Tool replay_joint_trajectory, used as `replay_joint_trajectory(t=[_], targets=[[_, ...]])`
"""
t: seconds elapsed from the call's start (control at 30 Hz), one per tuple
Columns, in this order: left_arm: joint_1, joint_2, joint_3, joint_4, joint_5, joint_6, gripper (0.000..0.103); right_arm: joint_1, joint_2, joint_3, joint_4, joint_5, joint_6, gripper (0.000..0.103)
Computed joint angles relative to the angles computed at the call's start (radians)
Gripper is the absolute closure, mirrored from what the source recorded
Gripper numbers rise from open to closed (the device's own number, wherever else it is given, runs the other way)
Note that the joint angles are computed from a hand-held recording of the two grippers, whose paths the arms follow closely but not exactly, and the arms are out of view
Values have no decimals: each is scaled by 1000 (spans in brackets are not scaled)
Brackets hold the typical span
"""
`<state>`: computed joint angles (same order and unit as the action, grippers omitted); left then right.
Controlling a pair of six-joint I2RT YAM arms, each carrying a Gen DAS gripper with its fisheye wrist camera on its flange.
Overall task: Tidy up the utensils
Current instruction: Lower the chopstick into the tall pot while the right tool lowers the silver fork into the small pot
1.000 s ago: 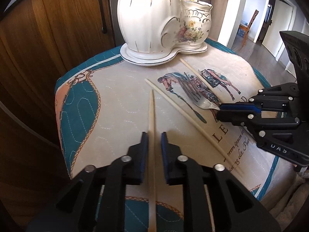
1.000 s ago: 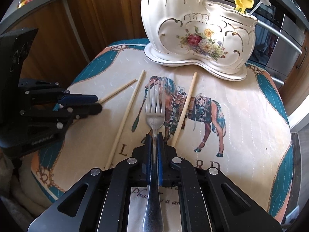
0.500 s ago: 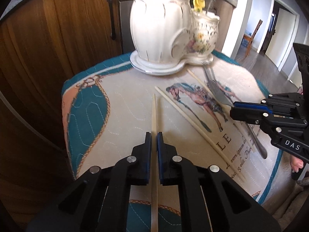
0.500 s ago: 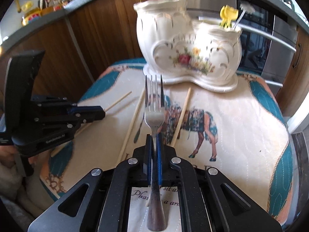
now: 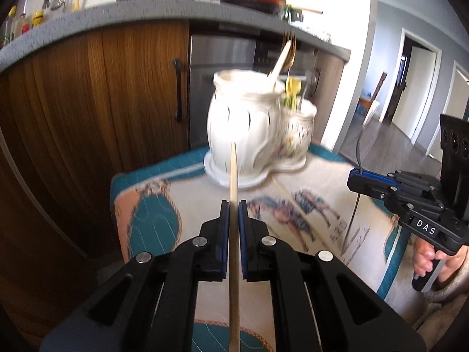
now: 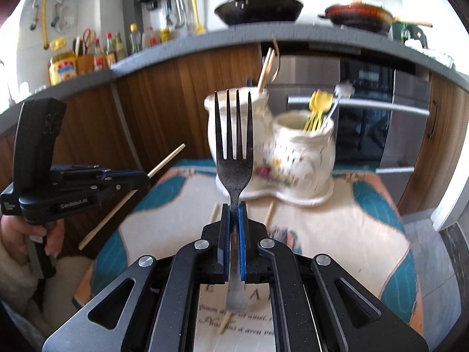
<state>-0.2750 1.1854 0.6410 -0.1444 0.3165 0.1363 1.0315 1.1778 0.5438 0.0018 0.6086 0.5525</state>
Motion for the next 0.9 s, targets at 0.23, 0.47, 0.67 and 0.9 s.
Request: replay_joint_trajectory(t=[0.23,0.47,0.67,0.9], targets=[[18,-35,70,51,57,-56,97,-52,-63,23,40,39,-90,97],[-20,89,247,157,77,-160,97,-221,-84,106,93,-53,-194,97],[-62,225,401,263,35,-227,97,-377,-41,170,168,-127,-238,97],[-100,383,512,384,-14,-273,97,-499,71,224,262,-189,-238,97]])
